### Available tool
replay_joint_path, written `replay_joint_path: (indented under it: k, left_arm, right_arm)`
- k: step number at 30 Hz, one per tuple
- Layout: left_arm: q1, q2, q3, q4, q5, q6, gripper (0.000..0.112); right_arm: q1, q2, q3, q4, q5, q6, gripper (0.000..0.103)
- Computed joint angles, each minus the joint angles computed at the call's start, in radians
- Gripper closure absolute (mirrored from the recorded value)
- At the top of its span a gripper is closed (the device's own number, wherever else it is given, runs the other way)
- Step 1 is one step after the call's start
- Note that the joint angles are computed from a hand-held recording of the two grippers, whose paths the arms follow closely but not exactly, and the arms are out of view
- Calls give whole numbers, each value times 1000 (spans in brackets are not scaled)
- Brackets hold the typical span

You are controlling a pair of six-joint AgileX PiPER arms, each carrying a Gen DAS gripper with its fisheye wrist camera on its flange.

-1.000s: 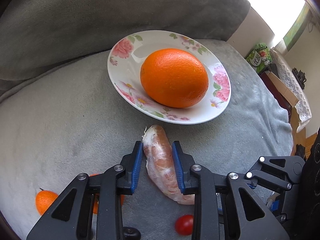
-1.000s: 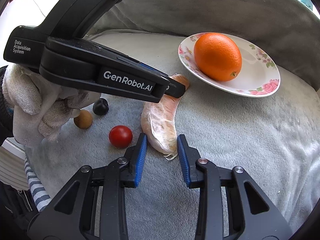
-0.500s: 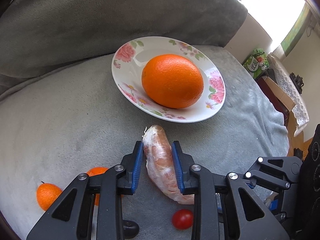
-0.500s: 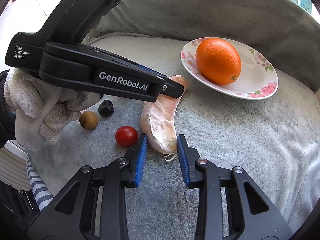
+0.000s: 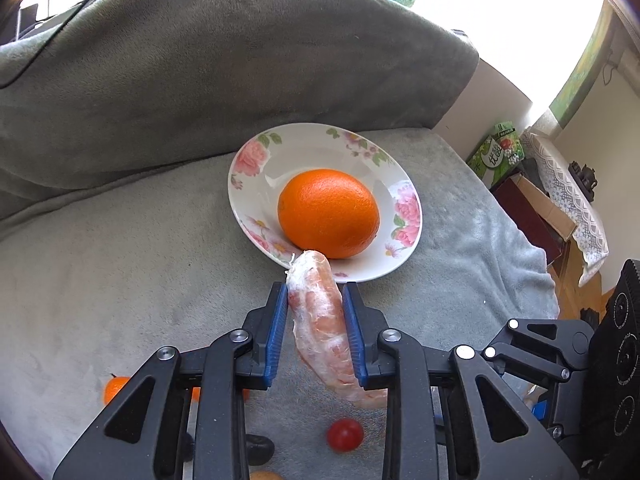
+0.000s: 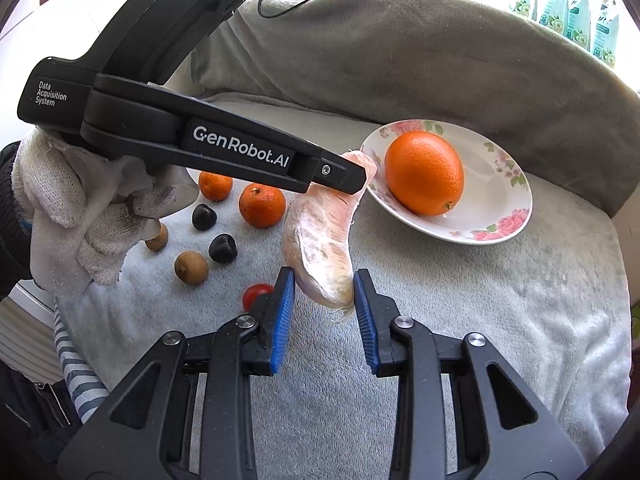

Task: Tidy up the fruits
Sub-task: 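Lift the pomelo segment with the right tool and carry it over the plate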

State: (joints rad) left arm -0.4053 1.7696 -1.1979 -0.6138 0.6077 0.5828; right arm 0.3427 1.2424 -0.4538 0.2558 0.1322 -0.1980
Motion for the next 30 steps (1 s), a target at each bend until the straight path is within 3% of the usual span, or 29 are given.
replay_joint_path:
  k: [2,5,11,23,30]
  left_arm:
    - [-1,-3,-15,0,7,-3,86]
    - [-8,-1,-43,5,15,-14,87]
    - [-38,25,-117,33,26,-59,87]
    - [-90,179,-394,125,115,-179,87]
    - [-120,283,-558,185,165,-250,90]
  right_arm:
    - [-17,-13,-6,17,10,-31,72]
    - [-17,-25,-17,-132,15,105,72]
    - [-71,-43,-42,-93,41,31,72]
    - [-279,23,-121,395,68,-557,72]
    - [-366,105,-174,588,78,-784,72]
